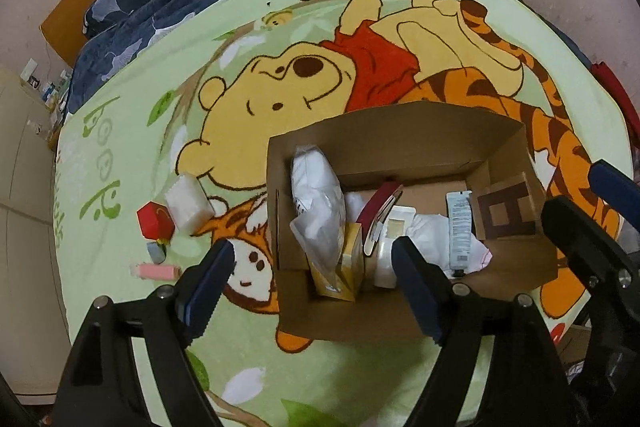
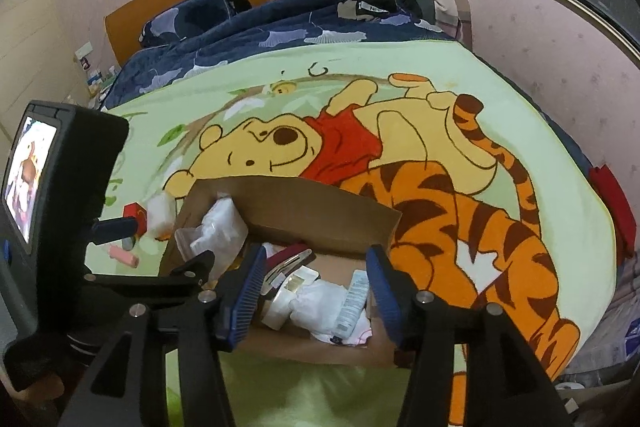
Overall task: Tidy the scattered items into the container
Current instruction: 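Open the left tool over the box while the right tool releases the tube inside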
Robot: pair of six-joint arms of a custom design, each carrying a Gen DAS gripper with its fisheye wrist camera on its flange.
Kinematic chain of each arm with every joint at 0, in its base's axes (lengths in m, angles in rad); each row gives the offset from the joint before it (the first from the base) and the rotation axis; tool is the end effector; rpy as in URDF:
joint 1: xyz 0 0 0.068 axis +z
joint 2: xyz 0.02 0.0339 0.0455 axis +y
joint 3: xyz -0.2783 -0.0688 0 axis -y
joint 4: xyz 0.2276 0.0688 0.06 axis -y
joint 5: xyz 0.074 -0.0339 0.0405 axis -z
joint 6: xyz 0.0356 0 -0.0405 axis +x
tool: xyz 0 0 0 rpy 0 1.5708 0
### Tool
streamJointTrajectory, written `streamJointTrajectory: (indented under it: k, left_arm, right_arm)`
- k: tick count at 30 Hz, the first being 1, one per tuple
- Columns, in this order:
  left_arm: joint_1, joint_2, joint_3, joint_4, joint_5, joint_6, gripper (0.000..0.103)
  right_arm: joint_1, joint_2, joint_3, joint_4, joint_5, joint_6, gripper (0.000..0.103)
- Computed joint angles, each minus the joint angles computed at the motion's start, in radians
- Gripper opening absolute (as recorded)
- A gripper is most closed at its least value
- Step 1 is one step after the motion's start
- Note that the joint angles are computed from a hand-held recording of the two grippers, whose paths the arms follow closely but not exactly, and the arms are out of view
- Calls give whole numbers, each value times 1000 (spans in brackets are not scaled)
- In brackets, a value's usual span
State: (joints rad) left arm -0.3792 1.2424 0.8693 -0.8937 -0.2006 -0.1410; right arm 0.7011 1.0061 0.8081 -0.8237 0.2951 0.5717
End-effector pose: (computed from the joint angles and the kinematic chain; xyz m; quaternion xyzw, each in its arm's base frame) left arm 0.1853 -0.0662 0.2459 0.1018 0.9783 0.0569 0.1710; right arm 0.1308 0.0969 0.2705 -0.0218 0.9527 0.0456 0.2998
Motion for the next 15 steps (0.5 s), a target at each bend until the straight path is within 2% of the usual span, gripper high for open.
streamJointTrajectory:
  k: [15]
  left_arm:
    - [7,-73,29,-67,-19,-5,82]
  right_arm:
    - [85,-20,57,-66,56,49,53]
